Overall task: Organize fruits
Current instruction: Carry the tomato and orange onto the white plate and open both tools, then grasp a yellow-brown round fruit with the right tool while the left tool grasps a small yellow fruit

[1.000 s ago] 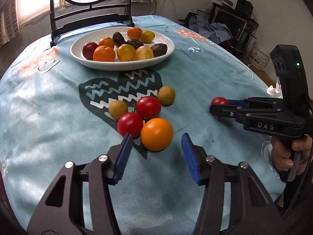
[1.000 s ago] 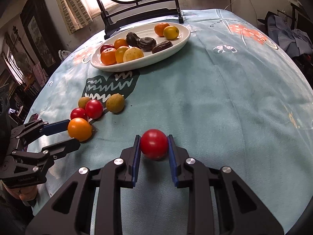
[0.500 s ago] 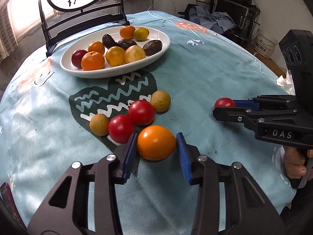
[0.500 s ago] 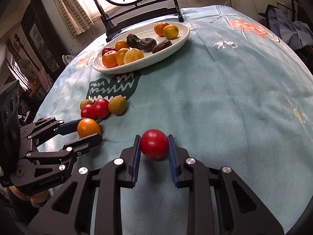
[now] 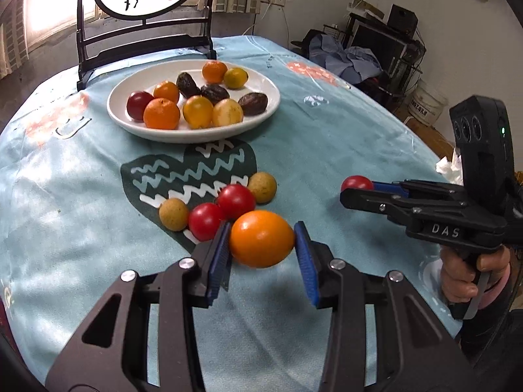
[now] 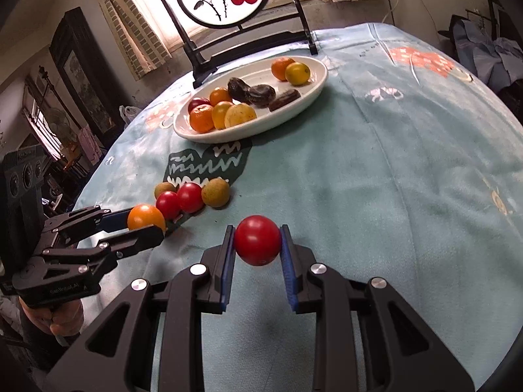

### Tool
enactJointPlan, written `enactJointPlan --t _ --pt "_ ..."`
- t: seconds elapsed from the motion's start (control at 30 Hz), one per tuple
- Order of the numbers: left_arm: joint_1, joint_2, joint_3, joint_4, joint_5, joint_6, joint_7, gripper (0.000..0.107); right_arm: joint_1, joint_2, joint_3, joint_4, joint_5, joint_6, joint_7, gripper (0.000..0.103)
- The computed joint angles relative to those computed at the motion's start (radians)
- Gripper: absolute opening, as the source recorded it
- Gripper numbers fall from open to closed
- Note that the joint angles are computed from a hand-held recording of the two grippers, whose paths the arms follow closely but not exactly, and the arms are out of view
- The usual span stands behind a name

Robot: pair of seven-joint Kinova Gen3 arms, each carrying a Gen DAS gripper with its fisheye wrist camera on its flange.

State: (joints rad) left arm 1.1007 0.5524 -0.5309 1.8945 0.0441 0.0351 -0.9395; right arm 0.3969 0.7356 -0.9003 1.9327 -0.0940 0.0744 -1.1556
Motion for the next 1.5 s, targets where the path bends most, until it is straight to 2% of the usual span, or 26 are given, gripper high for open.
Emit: enactJointPlan --t 0.1,0.17,0.23,0.33,0.43,0.53,0.73,0.77,0.8,0.83,0.87,0.93,1.07,1.2,1.33,1.37,1.43,1.5 --pt "-0.036 -0.028 -0.005 0.011 0.020 -0.050 -0.016 0.041 0.014 0.011 -0.046 -0.033 0.006 -0.009 0.003 0.027" --pt "-0.037 -0.016 -0.047 -0.028 0.045 -0.025 -0.033 0.041 0.004 0.022 -0.060 -0.075 0.007 -0.022 -0.005 0.027" --pt "-0.069 0.000 -0.057 -0.087 0.037 0.023 -0.038 0.041 -0.042 0.025 -0.035 -0.132 0.007 -0.028 -0.023 0.027" --pt "-0.127 0.035 -0.062 -0.173 0.003 0.066 -0.009 0.041 -0.150 0.030 0.051 -0.222 0.015 -0.050 -0.063 0.027" --pt "-0.203 0.075 -0.031 -0.263 -0.031 0.112 0.015 0.041 -0.240 0.073 0.126 -0.354 0.011 0.024 -0.098 0.027" --pt "-0.292 0.112 0.029 -0.346 -0.062 0.166 0.026 0.041 -0.327 0.101 0.214 -0.453 -0.019 0.075 -0.106 0.027" --pt "-0.374 0.169 0.084 -0.442 -0.119 0.234 0.084 0.041 -0.423 0.129 0.318 -0.550 -0.071 0.133 -0.064 0.028" --pt "-0.370 0.176 0.077 -0.452 -0.131 0.249 0.102 0.044 -0.439 0.124 0.341 -0.552 -0.078 0.132 -0.063 0.031" --pt "-0.361 0.180 0.066 -0.457 -0.143 0.259 0.124 0.051 -0.453 0.118 0.361 -0.549 -0.084 0.130 -0.062 0.040" --pt "-0.339 0.179 0.042 -0.451 -0.155 0.260 0.157 0.074 -0.465 0.110 0.379 -0.549 -0.088 0.137 -0.061 0.043" --pt "-0.309 0.177 0.007 -0.433 -0.168 0.244 0.197 0.084 -0.474 0.102 0.392 -0.549 -0.091 0.149 -0.059 0.043" --pt "-0.248 0.163 -0.055 -0.392 -0.201 0.210 0.258 0.087 -0.456 0.089 0.369 -0.526 -0.103 0.142 -0.032 0.043" --pt "-0.164 0.120 -0.114 -0.329 -0.270 0.214 0.328 0.090 -0.424 0.048 0.327 -0.449 -0.112 0.089 0.001 0.043" --pt "0.004 0.111 -0.257 -0.231 -0.334 0.213 0.466 0.094 -0.349 0.018 0.233 -0.344 -0.090 0.025 0.038 0.043" --pt "0.134 0.122 -0.362 -0.096 -0.350 0.129 0.590 0.095 -0.293 -0.003 0.176 -0.256 -0.041 0.009 0.041 0.043" --pt "0.145 0.124 -0.365 -0.069 -0.353 0.110 0.605 0.095 -0.280 -0.003 0.163 -0.243 -0.033 0.023 0.042 0.043" --pt "0.113 0.108 -0.316 -0.042 -0.324 0.116 0.585 0.095 -0.252 0.003 0.135 -0.217 -0.034 0.038 0.059 0.043" --pt "0.089 0.086 -0.286 -0.012 -0.298 0.101 0.574 0.095 -0.264 -0.007 0.156 -0.199 -0.034 0.057 0.052 0.043"
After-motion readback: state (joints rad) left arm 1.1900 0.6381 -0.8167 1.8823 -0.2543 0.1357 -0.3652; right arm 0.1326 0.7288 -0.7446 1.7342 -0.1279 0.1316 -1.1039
